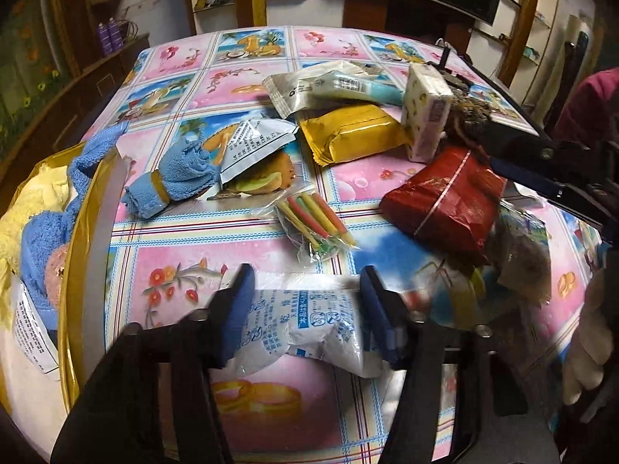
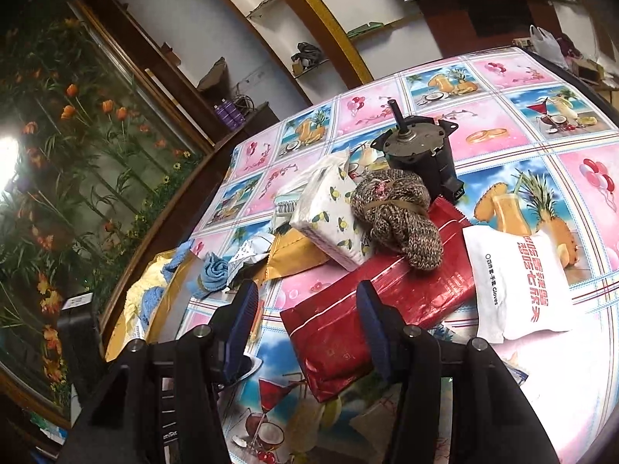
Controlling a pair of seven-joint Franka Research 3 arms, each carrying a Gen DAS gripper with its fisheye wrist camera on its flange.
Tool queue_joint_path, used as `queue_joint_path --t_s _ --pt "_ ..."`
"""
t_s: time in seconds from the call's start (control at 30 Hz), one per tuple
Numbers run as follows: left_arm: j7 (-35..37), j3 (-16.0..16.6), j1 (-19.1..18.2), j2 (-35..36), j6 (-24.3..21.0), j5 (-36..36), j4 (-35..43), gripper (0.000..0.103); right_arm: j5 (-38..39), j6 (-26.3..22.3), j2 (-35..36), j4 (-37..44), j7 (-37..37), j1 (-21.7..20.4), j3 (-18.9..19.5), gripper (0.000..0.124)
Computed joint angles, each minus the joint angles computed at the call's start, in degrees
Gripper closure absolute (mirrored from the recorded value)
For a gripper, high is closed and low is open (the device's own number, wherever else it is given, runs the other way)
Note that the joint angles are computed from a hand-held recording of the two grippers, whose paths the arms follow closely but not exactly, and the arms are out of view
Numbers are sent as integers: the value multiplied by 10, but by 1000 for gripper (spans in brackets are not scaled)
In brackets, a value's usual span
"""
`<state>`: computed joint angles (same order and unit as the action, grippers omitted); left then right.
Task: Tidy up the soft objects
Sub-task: 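Grasp the white-blue packet with the left gripper while the right gripper grasps the straw bag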
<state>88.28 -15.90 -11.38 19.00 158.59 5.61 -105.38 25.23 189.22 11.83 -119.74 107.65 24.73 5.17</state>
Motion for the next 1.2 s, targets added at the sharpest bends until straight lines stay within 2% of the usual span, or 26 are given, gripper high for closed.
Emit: queue_joint_path --t_s 0.03,0.07,0.13,0.2,0.27,0.3,0.33,0.4,0.43,0.47,0.5,0.53,0.57,0.67,0.7,0.77,0.8,0.83,0.87,0.93,1.0,1.07,1.17,1.2 --pt "28 -19 18 -1 -14 -29 0 89 -2 -5 1 1 2 38 -40 71" --pt "36 -21 21 -5 -19 -38 -2 90 -6 -9 2 3 5 73 -76 71" --pt "53 -24 28 -16 -19 -56 -16 90 -18 -16 5 6 11 120 -124 71" --pt "101 -49 57 -35 -21 -127 -38 90 -31 -20 8 9 14 135 -138 71" --pt "174 -76 88 -57 -24 -225 -58 90 -37 -22 10 14 4 96 -94 71" --pt "203 -82 97 -70 -24 -265 -68 90 -39 -26 10 17 3 92 -89 71" --pt "232 -86 104 -84 -24 -304 -78 89 -51 -34 10 21 9 71 -67 71" --pt "266 -82 105 -102 -30 -349 -88 89 -24 -46 12 34 -33 -6 25 71" --pt "282 -78 104 -110 -33 -370 -93 86 -2 -60 14 47 -59 -31 58 71" --pt "287 -72 99 -115 -33 -377 -96 79 9 -73 18 59 -77 -39 71 71" --pt "279 -63 92 -119 -31 -372 -101 74 -14 -91 22 73 -65 -31 64 71" --pt "264 -52 82 -122 -28 -359 -105 62 -53 -117 28 91 -38 -7 37 71" --pt "258 -44 74 -122 -24 -352 -107 57 -83 -156 39 119 -20 31 -6 71" --pt "231 -17 48 -115 -26 -319 -109 57 -213 -288 96 223 76 92 -80 71" --pt "236 -14 45 -115 -26 -321 -111 57 -236 -328 117 257 91 94 -84 71" --pt "238 -7 37 -117 -16 -308 -119 48 -255 -386 155 314 100 85 -74 72" --pt "232 -4 33 -117 -12 -297 -121 48 -268 -400 166 328 106 84 -73 81" --pt "233 -3 32 -117 -12 -296 -120 48 -289 -405 172 335 115 89 -78 88" --pt "235 -3 32 -116 -11 -298 -120 48 -313 -406 172 335 130 97 -86 107" --pt "239 -2 30 -115 -3 -295 -120 48 -307 -395 160 314 126 82 -68 108" --pt "241 -2 28 -109 5 -284 -118 45 -316 -386 144 289 131 81 -67 108" --pt "203 9 16 -100 28 -227 -120 30 -331 -375 123 257 142 83 -67 108" --pt "150 17 8 -81 51 -150 -115 23 -337 -356 93 210 150 75 -59 108" --pt "129 21 4 -72 35 -123 -105 20 -335 -357 95 214 150 72 -56 108"
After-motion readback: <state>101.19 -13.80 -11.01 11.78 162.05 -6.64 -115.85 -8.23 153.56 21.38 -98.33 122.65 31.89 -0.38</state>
